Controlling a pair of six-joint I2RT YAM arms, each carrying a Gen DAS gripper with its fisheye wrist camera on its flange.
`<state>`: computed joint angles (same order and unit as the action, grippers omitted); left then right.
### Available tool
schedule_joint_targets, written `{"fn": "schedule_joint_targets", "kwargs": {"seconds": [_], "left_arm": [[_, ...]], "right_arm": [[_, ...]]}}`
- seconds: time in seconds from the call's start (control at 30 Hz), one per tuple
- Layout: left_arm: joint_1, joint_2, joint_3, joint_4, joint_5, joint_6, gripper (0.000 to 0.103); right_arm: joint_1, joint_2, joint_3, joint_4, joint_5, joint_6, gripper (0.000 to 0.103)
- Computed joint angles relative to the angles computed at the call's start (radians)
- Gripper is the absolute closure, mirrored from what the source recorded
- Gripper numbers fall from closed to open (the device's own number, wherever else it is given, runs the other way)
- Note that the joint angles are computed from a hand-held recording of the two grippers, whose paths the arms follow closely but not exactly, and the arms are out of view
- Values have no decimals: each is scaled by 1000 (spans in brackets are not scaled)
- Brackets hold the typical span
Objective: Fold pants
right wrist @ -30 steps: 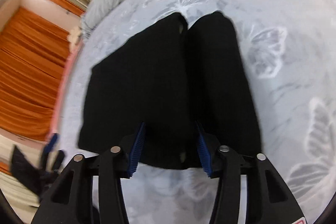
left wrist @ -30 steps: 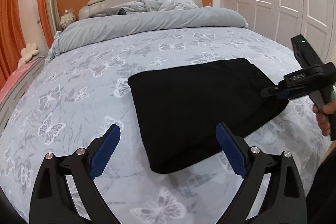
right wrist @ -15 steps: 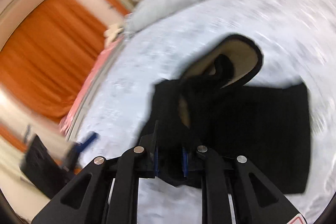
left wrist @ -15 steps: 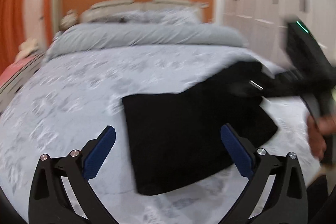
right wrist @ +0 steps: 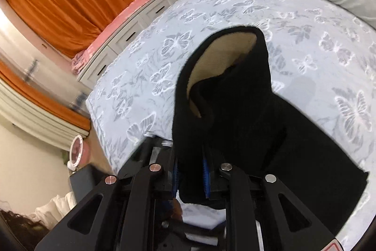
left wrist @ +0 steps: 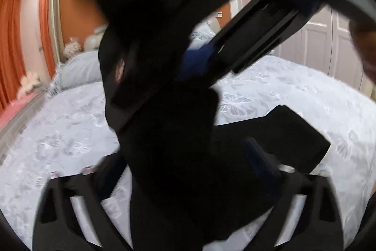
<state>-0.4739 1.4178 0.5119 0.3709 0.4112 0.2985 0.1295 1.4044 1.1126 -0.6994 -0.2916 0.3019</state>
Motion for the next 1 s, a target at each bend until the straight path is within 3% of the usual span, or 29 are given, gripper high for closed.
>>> {"fn": "schedule_joint_targets", "kwargs": {"seconds": [0.03,0.1,0.13,0.17,0.23,0.3,0.43,0.57,0.63,0.7,0.73,0.77,0.8,0.83,0.9,0.93,1.0], "left_arm": [[2,30,37,-31,18,-13,61],[37,106,129,-120,112,-58,83],[64,150,178,-164,173,-83,92],[83,176,205,-181,194,-103,92],[151,212,263,-210,235,-159,92],[221,206,294,-221,263,-195,92],[400,176,341,-228,308,-242,92],[536,219,418,-304,345,-204,92],[559,232,436,-343,349,-173,92],[560,234,437,-355,359,-146,92],[553,231,433,-360,361,-130,92],[554,230,429,-363,366,-118,92],[553,226,429,-373,374,-105,92],[556,220,424,-378,381,-94,92],[549,218,421,-374,390,-93,92],[540,203,399,-360,392,-98,92],[533,185,376,-350,397,-94,92]], "right_arm": [[-20,-6,7,-20,-7,-21,82],[-84,-46,-5,-5,-54,-26,72],[-127,-94,-37,20,-71,-22,60],[-172,-161,-84,51,-65,-15,44],[-227,-293,-168,87,11,-1,28],[-245,-446,-290,99,155,-4,27],[-151,-528,-516,157,327,14,27],[5,-269,-629,389,380,65,28],[100,-90,-602,479,429,85,28],[192,68,-550,518,545,76,28],[223,134,-517,528,626,71,41],[215,150,-505,530,645,81,63],[193,128,-502,537,618,99,76],[169,80,-499,535,604,134,81],[156,-8,-520,572,594,133,81],[143,-16,-519,593,535,124,81],[101,103,-488,637,374,107,70]]}}
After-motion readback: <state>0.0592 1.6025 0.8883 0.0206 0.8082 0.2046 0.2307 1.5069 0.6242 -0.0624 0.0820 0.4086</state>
